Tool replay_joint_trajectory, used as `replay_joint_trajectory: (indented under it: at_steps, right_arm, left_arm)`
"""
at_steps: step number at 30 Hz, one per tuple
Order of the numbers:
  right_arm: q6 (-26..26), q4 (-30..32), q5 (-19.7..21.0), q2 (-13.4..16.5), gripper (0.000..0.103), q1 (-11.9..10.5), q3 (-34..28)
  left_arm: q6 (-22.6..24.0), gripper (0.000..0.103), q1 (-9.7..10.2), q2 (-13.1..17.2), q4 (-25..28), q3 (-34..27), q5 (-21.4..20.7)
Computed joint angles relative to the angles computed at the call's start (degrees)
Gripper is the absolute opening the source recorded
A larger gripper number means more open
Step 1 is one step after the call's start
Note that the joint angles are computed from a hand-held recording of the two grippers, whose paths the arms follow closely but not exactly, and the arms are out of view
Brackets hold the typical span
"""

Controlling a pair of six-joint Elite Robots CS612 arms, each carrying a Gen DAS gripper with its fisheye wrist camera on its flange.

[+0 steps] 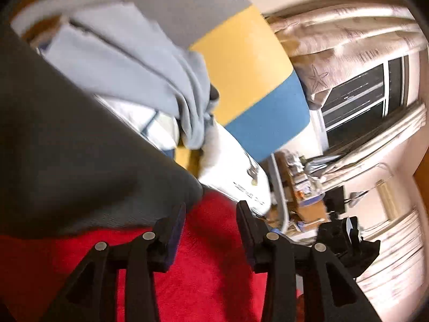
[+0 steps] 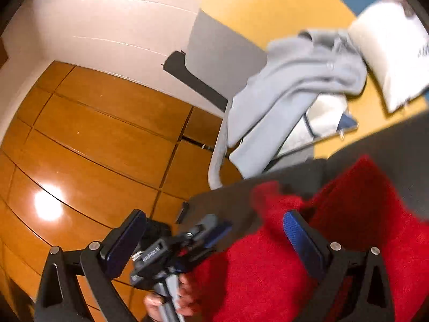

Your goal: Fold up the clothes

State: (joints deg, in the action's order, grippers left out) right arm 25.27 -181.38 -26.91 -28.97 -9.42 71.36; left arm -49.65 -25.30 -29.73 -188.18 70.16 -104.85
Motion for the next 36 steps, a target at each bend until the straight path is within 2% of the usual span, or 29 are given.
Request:
replay_joint_trajectory:
  at_steps: [4,6,8,9,11,13,15,18,19,22,24,25,27,29,31,33,36]
  right_arm:
    - [-18.0,3.6,-17.3,-6.2,0.103,1.1,9.9]
    - [-23.1,6.4,-23.0,-7.2,0.103,2.0,11.8]
    - [-27.2,8.4,-28.8,-7.9,0.103,3.0,13.3]
    - [-27.4,7.9,-31.3,-7.7,0.103,3.5,13.1]
    - [-27.3,6.7,-36.1,-7.0,0.103,4.4,12.5]
    - [-25.7,5.8,-40.3,-6.2,0.103,5.5,11.2]
    - [-24.2,5.1,-44.9,-5.5,0.103,6.6,9.8]
    - [-24.8,5.0,-50.0,-5.5,0.103,7.9,9.5]
    - [-24.9,4.9,-50.3,-5.3,0.103,8.1,9.3]
    - [-23.6,5.7,-47.7,-4.6,0.103,7.5,7.9]
    - [-25.0,8.1,-42.0,-5.3,0.103,6.3,8.1]
    - [-25.8,9.6,-39.1,-6.0,0.103,5.7,8.8]
    - [-25.5,7.4,-35.8,-8.6,0.103,4.2,13.2]
    - [-26.7,4.9,-34.0,-11.3,0.103,3.2,18.2]
    - [-28.9,3.1,-35.0,-14.1,0.103,2.7,23.3]
    - [-30.9,0.6,-38.9,-16.8,0.103,2.4,28.8]
    - [-31.1,-0.2,-43.4,-19.5,0.103,1.7,35.5]
  left_arm:
    - [14.5,0.039,-1.83,-3.1,8.6,3.8,5.2]
    - [18.5,0.039,-2.87,-4.0,11.1,5.4,7.6]
    - [19.4,0.039,-3.91,-4.4,12.0,7.2,11.4]
    - [19.2,0.032,-3.97,-4.2,12.0,7.5,12.5]
    - [19.5,0.028,-4.28,-4.0,10.7,8.0,18.4]
    - [16.4,0.026,-3.55,-3.7,10.3,7.8,18.4]
    - [17.2,0.025,-3.3,-3.7,10.9,7.6,19.5]
    - [19.1,0.025,-3.0,-3.7,12.0,7.1,19.6]
    - [20.0,0.025,-2.97,-3.9,12.1,7.4,19.8]
    - [21.3,0.025,-2.78,-4.2,14.1,6.8,20.0]
    - [20.6,0.027,-3.45,-6.1,17.3,8.1,23.7]
    - [19.9,0.027,-3.84,-7.1,17.1,9.3,25.4]
    - [17.2,0.032,-4.17,-9.2,11.4,13.5,23.3]
    - [14.2,0.032,-4.7,-11.2,5.8,18.0,21.0]
    - [11.8,0.033,-5.62,-12.9,1.9,22.3,19.3]
    - [10.7,0.033,-6.72,-14.1,0.1,25.9,18.5]
    - [9.2,0.033,-8.71,-15.7,-1.2,31.0,18.5]
